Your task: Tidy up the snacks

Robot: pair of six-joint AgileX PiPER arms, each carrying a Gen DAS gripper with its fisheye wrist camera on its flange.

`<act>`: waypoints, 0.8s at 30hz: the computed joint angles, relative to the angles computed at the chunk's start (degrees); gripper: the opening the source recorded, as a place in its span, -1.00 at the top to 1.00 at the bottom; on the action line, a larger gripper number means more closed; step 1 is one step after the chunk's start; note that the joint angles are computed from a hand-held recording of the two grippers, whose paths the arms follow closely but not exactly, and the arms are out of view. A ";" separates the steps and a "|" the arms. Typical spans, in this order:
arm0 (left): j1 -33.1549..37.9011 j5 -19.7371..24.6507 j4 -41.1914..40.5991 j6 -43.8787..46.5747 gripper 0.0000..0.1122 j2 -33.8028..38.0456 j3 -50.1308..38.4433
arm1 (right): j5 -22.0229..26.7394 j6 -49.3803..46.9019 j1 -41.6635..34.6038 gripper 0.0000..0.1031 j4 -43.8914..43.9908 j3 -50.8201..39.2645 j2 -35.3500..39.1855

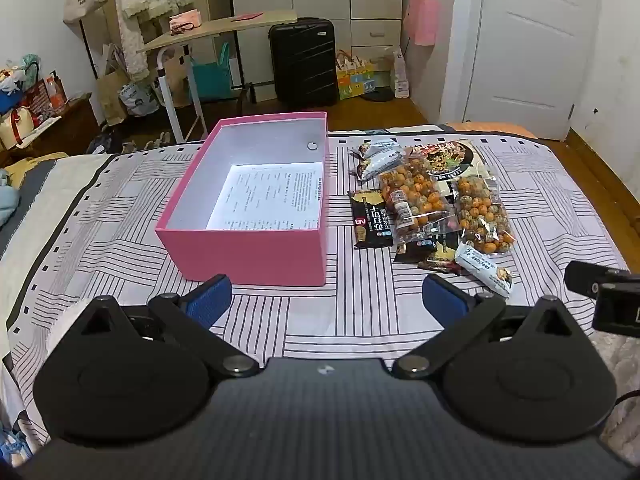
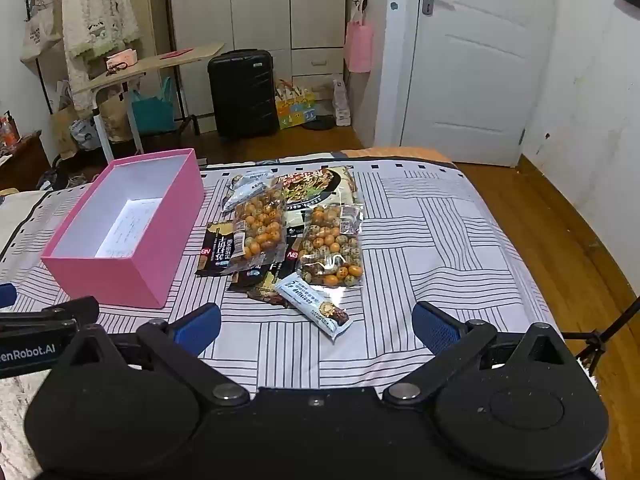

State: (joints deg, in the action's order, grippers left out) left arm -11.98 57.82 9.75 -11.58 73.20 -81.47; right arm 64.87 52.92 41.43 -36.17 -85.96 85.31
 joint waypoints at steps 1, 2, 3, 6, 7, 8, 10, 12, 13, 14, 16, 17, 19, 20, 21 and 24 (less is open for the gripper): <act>-0.19 -0.13 0.55 -0.14 -0.84 -0.03 0.13 | 0.13 0.24 0.21 -1.00 -0.11 0.02 0.03; -0.36 -0.16 1.01 -0.48 -0.84 -0.06 0.21 | 0.31 0.53 0.50 -1.00 -0.32 0.08 0.07; -0.32 -0.21 0.99 -0.54 -0.84 -0.12 0.30 | 0.44 0.84 0.79 -1.00 -0.58 0.19 0.10; -1.29 -1.00 2.28 -1.78 -0.84 -0.94 1.77 | -0.41 -0.82 -1.00 -1.00 0.02 0.43 -0.35; -1.55 -1.22 2.84 -2.31 -0.83 -1.13 2.20 | -0.74 -0.88 -1.22 -1.00 0.04 0.91 -0.69; -1.48 -2.33 3.21 -2.60 -0.83 -1.12 3.04 | -1.40 -1.58 -2.09 -1.00 0.50 1.11 -0.75; -3.51 -3.74 7.39 -6.40 -0.83 -1.86 5.01 | 0.11 -1.85 -1.63 -1.00 0.02 -0.17 -0.73; -3.53 -3.25 7.59 -6.92 -0.83 -1.41 4.38 | -0.27 1.02 0.07 -1.00 -2.57 1.85 -0.83; -2.98 -3.13 6.66 -6.07 -0.83 -1.60 4.31 | -0.32 1.01 -0.03 -1.00 -2.58 1.93 -0.92; -2.40 -2.77 5.81 -5.02 -0.83 -1.67 4.00 | -0.46 0.76 -0.33 -1.00 -2.41 1.95 -0.98; -2.33 -2.65 5.99 -5.10 -0.83 -1.61 3.96 | -0.49 0.81 -0.38 -1.00 -2.55 2.06 -1.03; -2.40 -2.55 6.11 -5.17 -0.83 -1.55 3.84 | -0.58 0.67 -0.51 -1.00 -2.49 2.05 -1.01; -2.02 -2.44 5.66 -4.60 -0.83 -1.63 3.95 | -0.51 0.69 -0.41 -1.00 -2.50 1.98 -0.98; -1.84 -2.35 5.43 -4.35 -0.83 -1.65 3.94 | -0.55 0.73 -0.41 -1.00 -2.60 2.05 -0.91; -1.79 -2.36 5.34 -4.21 -0.83 -1.68 4.01 | -0.61 0.77 -0.39 -1.00 -2.71 2.18 -0.98; -1.95 -2.20 5.50 -4.34 -0.83 -1.49 3.96 | -1.40 0.84 -0.76 -1.00 -2.62 2.71 -0.98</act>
State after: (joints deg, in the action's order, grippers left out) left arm -13.94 55.62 15.25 -15.92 71.71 -77.52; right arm 63.47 53.76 40.67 -38.79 -83.25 84.33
